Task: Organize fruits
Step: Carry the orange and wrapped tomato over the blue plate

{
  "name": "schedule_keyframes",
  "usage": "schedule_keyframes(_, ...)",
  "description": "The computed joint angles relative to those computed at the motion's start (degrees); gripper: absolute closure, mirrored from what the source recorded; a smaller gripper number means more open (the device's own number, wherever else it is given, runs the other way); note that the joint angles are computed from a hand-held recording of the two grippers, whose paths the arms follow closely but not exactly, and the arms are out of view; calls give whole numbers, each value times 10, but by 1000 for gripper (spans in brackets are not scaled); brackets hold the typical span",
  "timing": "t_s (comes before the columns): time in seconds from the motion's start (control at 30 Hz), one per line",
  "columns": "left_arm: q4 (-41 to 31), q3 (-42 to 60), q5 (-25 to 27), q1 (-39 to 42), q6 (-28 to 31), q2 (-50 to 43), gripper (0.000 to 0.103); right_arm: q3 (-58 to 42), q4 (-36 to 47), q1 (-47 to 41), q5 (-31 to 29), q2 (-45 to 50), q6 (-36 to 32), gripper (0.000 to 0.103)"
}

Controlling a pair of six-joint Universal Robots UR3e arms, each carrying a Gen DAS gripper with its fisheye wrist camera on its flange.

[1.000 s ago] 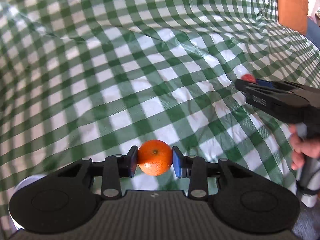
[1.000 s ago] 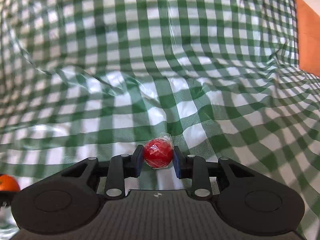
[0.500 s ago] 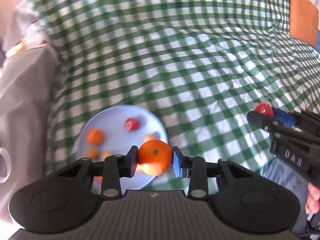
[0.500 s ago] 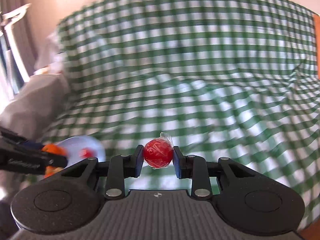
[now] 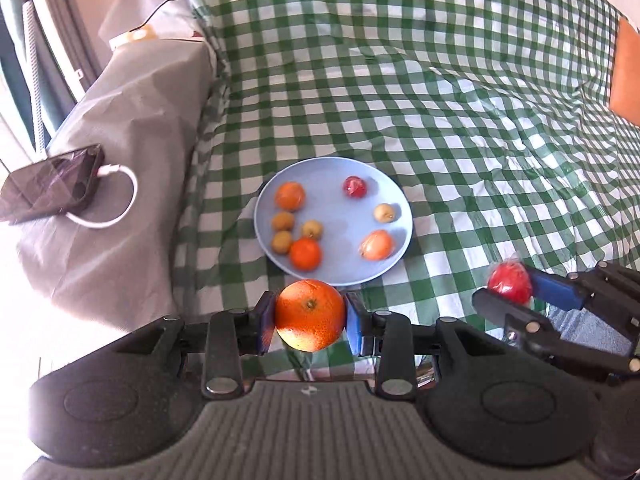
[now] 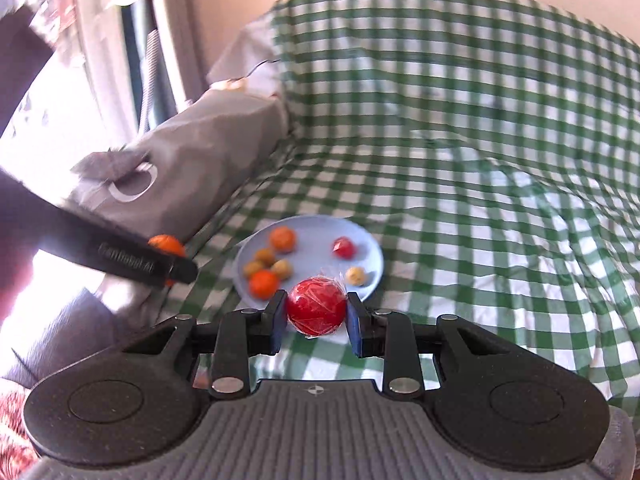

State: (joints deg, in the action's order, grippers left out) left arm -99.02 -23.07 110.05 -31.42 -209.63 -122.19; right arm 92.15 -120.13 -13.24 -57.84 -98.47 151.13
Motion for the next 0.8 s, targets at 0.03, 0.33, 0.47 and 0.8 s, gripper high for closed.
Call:
schedule_keyframes(0.03, 13, -28, 0, 1, -2, 16, 63, 1, 0, 8, -5, -3, -4, 71)
schedule_keyframes(0.33, 70, -127, -5, 5, -5, 69, 63, -5, -8, 35, -30, -3, -4, 71)
schedule_keyframes(0.47, 74, -131, -7, 9, -3, 69, 63, -1, -6, 35, -36, -5, -7, 71)
schedule_keyframes(0.8, 80, -134, -24, 25, 0, 61, 63, -17, -4, 45, -50, 19, -8, 71)
